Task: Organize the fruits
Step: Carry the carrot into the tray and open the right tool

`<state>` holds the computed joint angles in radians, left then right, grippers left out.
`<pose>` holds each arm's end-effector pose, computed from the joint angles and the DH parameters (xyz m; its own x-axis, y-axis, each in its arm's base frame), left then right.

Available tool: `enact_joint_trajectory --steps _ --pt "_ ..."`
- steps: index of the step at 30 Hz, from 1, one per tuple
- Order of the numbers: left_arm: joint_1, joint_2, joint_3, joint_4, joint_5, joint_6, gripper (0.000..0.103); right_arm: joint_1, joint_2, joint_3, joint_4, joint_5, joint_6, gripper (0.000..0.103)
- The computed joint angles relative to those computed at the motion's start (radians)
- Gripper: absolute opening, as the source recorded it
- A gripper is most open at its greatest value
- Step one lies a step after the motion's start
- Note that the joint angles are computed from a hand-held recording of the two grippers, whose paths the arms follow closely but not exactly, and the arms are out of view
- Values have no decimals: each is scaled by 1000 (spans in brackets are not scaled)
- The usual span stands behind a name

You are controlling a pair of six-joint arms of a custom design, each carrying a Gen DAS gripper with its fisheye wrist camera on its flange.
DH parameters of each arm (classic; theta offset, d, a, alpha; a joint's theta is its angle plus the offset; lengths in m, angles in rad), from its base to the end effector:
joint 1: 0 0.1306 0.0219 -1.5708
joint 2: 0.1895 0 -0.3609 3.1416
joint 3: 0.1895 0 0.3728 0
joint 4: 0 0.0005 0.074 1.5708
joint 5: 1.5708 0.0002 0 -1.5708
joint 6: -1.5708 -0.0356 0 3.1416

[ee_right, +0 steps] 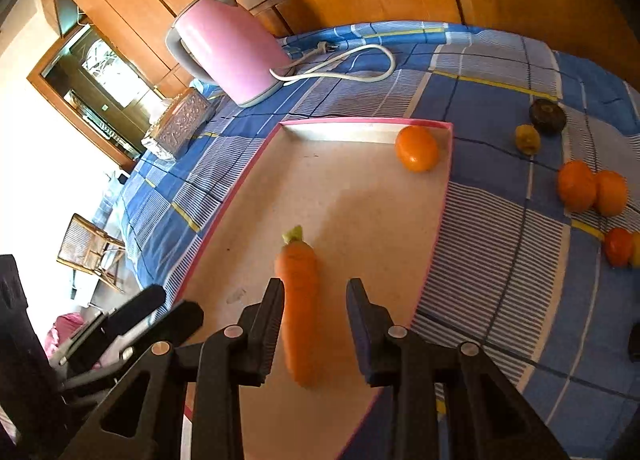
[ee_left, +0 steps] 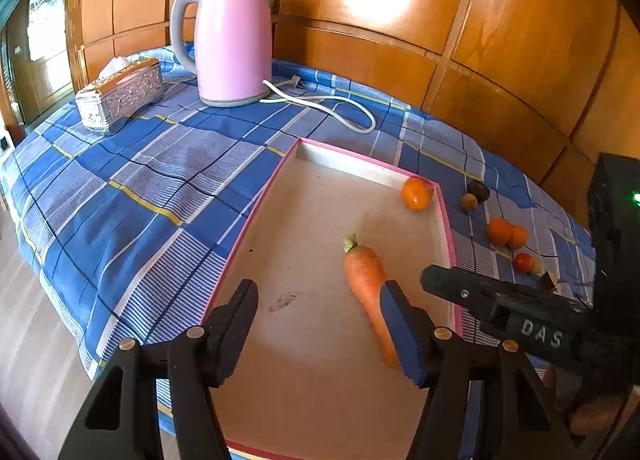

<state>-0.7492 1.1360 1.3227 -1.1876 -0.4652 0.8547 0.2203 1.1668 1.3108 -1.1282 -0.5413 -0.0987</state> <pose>0.2723 -0.2322 0.4607 -0.7302 -0.2416 -0.6391 -0.1818 0.9704 -0.1591 0.3588 0.0986 0.4496 -0.8546 -0.1048 -0.5085 -0.3832 0.7882 0.4816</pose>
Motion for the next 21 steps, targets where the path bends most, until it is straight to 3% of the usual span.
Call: enact_joint_trajectory --steps 10,21 --pt "-35 21 26 1 -1 -22 64 -54 -129 -90 62 142 26 32" --pt "-64 65 60 2 29 -62 64 -157 -217 -157 91 191 54 35"
